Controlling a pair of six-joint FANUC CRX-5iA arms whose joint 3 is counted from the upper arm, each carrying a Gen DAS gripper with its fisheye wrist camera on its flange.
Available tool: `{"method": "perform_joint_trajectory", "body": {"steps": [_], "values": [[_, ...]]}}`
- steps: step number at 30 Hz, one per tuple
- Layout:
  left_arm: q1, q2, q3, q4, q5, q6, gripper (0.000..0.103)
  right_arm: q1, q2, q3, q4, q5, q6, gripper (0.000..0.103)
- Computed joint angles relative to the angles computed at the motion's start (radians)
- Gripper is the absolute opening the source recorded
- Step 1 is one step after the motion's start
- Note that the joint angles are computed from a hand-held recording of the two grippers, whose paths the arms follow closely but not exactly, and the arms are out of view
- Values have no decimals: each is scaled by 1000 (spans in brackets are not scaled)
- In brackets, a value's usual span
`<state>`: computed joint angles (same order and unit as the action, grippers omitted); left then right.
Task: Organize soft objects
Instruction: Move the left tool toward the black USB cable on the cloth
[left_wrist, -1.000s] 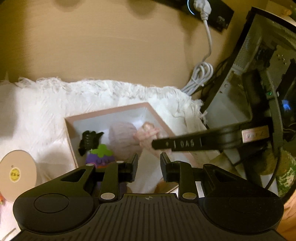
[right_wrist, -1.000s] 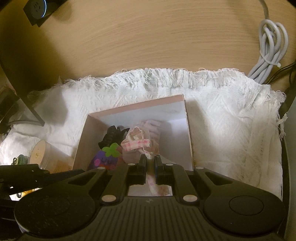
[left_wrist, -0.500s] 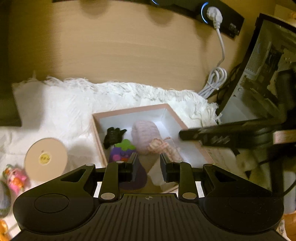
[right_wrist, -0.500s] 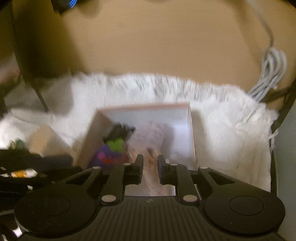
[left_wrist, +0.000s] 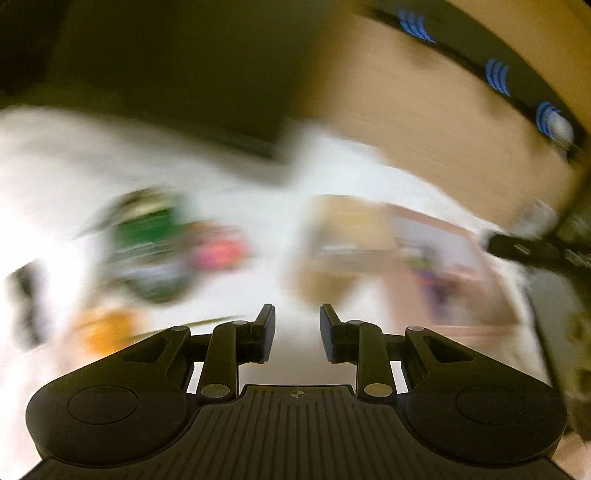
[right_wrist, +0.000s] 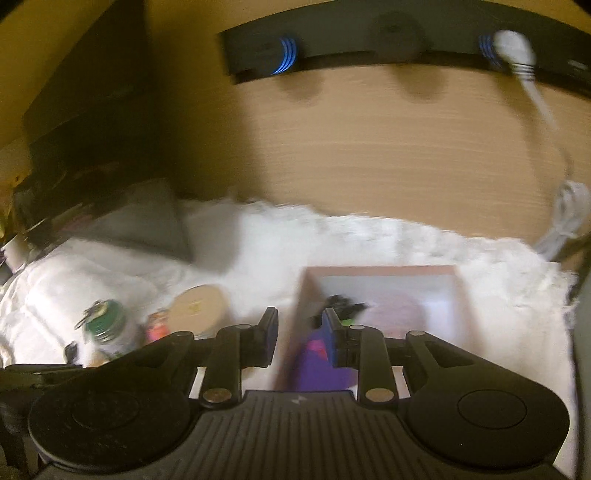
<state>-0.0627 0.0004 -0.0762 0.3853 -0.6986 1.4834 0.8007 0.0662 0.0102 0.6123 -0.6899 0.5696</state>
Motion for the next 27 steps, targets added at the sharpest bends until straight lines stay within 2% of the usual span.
{"method": "perform_joint_trajectory", "body": {"steps": [3,6,8,9,11,13,16,20,23,27], "values": [[111,-80,-95,-36,27,98,29,45,46,63,-96,0,105,26],[209,-99,-118,-71,6,167,29,104,89,87,-100,1,176,26],[251,-92,-128,-45,-2,157,29,141,123,110,-104,-17,244,26],[270,-85,-144,-1,10,114,29,159,138,119,-119,-20,294,26],[283,-75,-160,40,29,48,29,180,159,124,-132,-10,335,26],[280,-47,-140,31,27,11,29,193,187,144,-158,-10,363,26],[271,-7,-96,-21,-13,32,29,206,220,177,-195,-29,384,26],[270,20,-70,-42,-7,3,28,218,245,200,-180,-30,395,26],[273,39,-61,-25,-4,-48,28,225,241,178,-140,-13,381,26],[291,31,-95,48,11,-120,28,224,262,208,-159,-48,384,26]]}}
